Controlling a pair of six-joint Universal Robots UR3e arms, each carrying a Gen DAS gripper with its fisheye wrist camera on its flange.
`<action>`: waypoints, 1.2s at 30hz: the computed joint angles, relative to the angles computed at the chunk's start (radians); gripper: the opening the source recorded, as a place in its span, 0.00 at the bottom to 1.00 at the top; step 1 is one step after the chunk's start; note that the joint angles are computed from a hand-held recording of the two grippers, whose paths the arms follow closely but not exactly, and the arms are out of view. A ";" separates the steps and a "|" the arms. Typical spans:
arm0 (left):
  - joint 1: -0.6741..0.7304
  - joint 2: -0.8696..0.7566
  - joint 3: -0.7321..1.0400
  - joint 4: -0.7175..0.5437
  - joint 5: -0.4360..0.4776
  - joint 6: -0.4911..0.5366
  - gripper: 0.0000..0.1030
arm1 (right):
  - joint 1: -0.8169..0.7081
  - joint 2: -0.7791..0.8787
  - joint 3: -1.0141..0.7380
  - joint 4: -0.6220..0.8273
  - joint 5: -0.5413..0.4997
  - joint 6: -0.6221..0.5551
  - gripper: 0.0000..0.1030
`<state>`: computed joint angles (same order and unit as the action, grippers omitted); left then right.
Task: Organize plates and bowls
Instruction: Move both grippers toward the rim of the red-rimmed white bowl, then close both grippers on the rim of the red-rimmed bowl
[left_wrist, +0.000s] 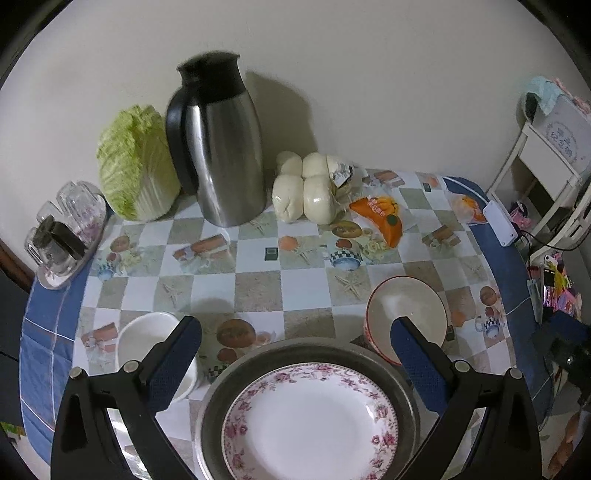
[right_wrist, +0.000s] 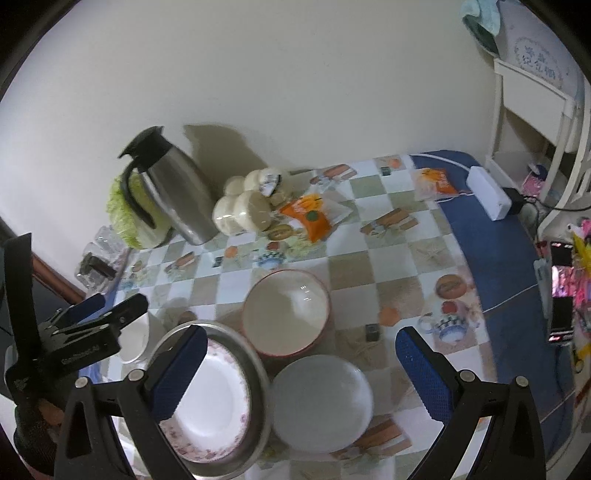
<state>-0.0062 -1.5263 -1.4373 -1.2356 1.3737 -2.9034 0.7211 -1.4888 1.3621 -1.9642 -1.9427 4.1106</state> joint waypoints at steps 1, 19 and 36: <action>-0.005 -0.023 0.020 -0.011 0.002 -0.012 0.99 | -0.011 -0.001 -0.006 0.010 0.001 -0.007 1.00; -0.135 -0.311 0.140 -0.026 0.005 -0.115 0.77 | -0.161 0.152 0.083 -0.120 0.141 -0.092 0.71; -0.206 -0.480 0.214 -0.037 0.012 -0.115 0.23 | -0.220 0.277 0.135 -0.260 0.237 -0.173 0.28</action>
